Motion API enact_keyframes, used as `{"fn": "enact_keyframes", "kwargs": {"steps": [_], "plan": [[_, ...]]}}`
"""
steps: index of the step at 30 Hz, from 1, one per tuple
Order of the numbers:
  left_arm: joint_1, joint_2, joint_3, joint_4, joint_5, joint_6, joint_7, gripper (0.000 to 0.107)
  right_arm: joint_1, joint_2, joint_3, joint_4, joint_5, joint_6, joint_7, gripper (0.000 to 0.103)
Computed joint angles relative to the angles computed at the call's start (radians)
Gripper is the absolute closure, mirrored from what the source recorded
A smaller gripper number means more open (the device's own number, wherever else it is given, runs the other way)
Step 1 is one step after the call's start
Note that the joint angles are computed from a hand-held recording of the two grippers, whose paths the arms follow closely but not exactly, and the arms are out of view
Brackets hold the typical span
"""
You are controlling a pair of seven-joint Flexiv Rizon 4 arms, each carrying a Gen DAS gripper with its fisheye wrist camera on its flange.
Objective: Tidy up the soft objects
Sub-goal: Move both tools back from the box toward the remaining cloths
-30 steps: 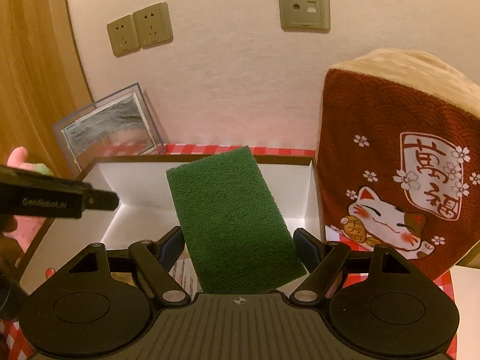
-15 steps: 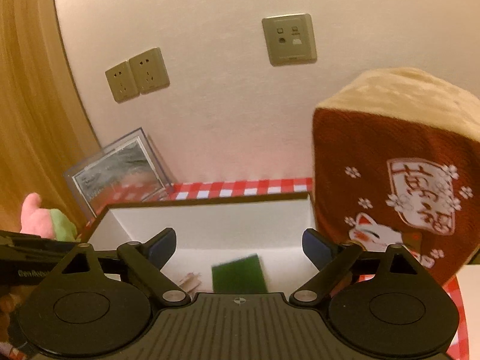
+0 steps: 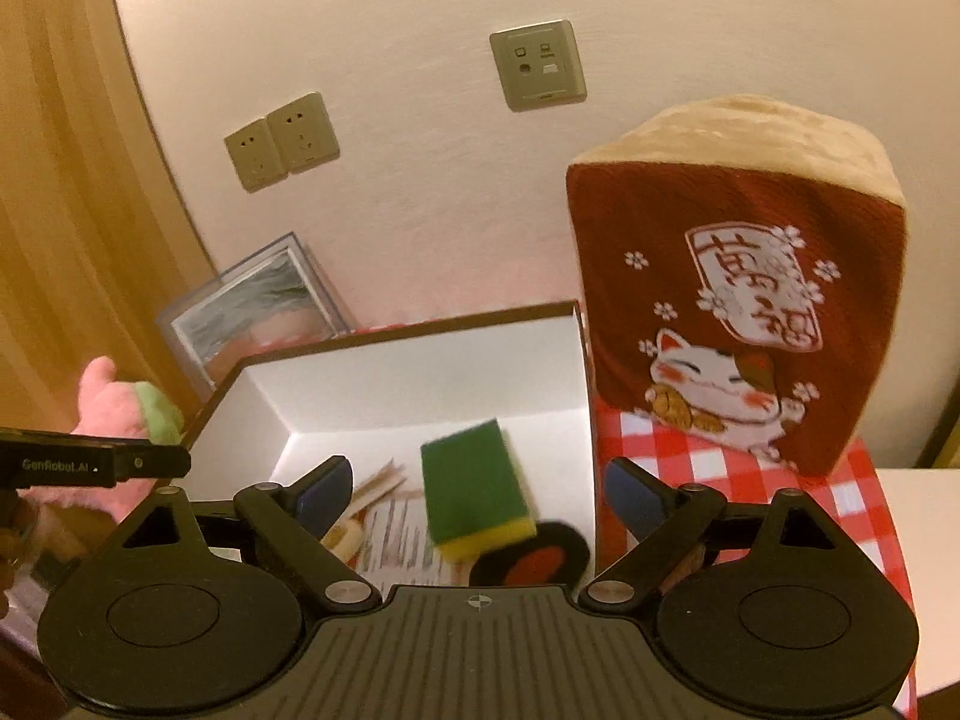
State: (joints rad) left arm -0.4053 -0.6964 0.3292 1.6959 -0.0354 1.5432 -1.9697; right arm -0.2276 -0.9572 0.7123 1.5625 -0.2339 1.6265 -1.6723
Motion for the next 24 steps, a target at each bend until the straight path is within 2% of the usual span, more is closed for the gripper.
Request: {"fn": "enact_keyframes", "kwargs": {"steps": [6, 11, 16, 24], "plan": [[-0.045, 0.05, 0.034, 0.081, 0.014, 0.03, -0.019, 0.059, -0.073, 0.042, 0.049, 0.105, 0.001, 0.033, 0.004, 0.013], [-0.089, 0.089, 0.068, 0.152, 0.016, 0.057, -0.042, 0.057, -0.113, 0.077, 0.057, 0.19, -0.034, 0.073, 0.035, 0.013], [-0.168, 0.119, 0.143, 0.22, 0.024, 0.058, -0.077, 0.057, -0.176, 0.094, 0.087, 0.264, -0.093, 0.08, 0.073, 0.013], [-0.235, 0.154, 0.189, 0.305, 0.04, 0.058, -0.145, 0.057, -0.217, 0.141, 0.067, 0.376, -0.153, 0.094, 0.138, 0.014]]}}
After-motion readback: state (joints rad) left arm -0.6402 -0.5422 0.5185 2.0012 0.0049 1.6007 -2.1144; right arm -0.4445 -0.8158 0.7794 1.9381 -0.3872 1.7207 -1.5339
